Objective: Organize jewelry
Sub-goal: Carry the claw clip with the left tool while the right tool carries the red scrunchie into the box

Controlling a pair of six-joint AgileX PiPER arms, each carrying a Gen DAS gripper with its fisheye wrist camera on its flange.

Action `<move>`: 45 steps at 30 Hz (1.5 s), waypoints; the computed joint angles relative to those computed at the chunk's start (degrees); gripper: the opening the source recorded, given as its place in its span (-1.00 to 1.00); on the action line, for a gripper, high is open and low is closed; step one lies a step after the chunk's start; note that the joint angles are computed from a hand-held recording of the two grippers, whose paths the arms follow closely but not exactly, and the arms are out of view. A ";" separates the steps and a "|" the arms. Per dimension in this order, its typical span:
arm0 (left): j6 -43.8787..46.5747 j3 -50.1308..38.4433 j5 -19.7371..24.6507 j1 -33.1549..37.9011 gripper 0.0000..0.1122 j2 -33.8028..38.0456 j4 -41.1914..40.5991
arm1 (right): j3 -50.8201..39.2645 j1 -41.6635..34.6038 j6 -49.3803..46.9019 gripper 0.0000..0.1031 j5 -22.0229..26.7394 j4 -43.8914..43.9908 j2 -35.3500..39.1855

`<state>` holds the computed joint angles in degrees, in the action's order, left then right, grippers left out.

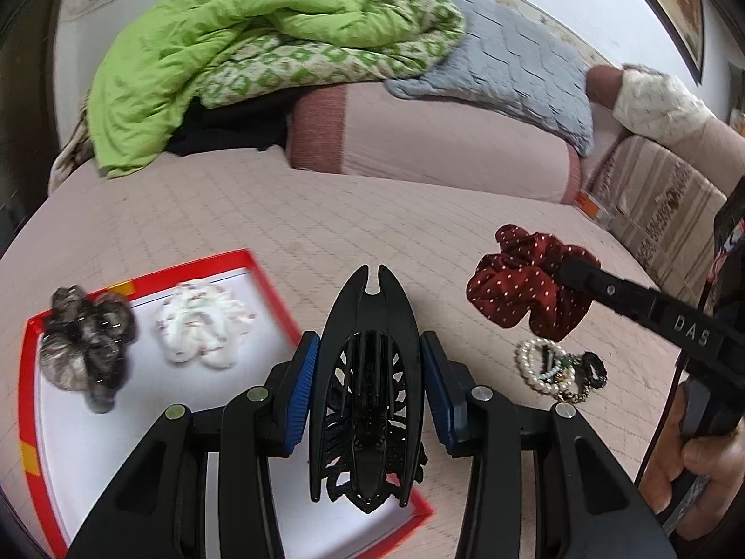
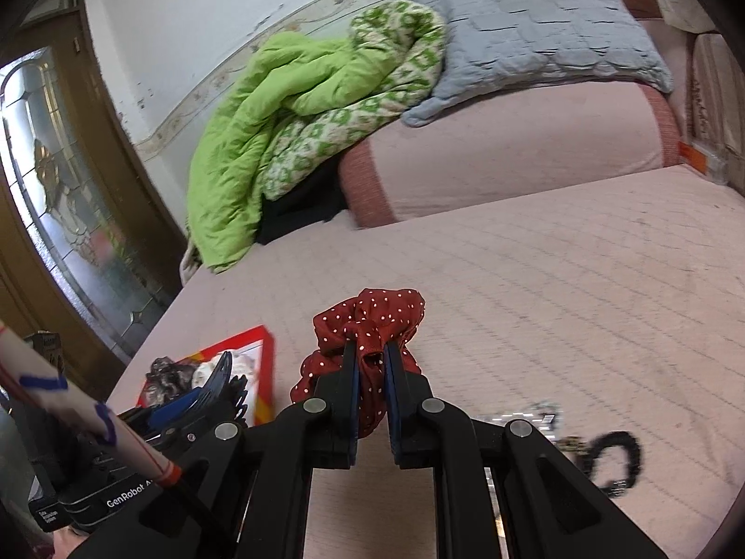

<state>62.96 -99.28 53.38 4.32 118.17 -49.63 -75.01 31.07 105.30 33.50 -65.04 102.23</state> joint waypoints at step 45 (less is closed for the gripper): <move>-20.90 -24.93 4.12 11.07 -0.25 15.97 17.23 | -56.37 4.49 -44.61 -0.79 8.89 39.87 38.70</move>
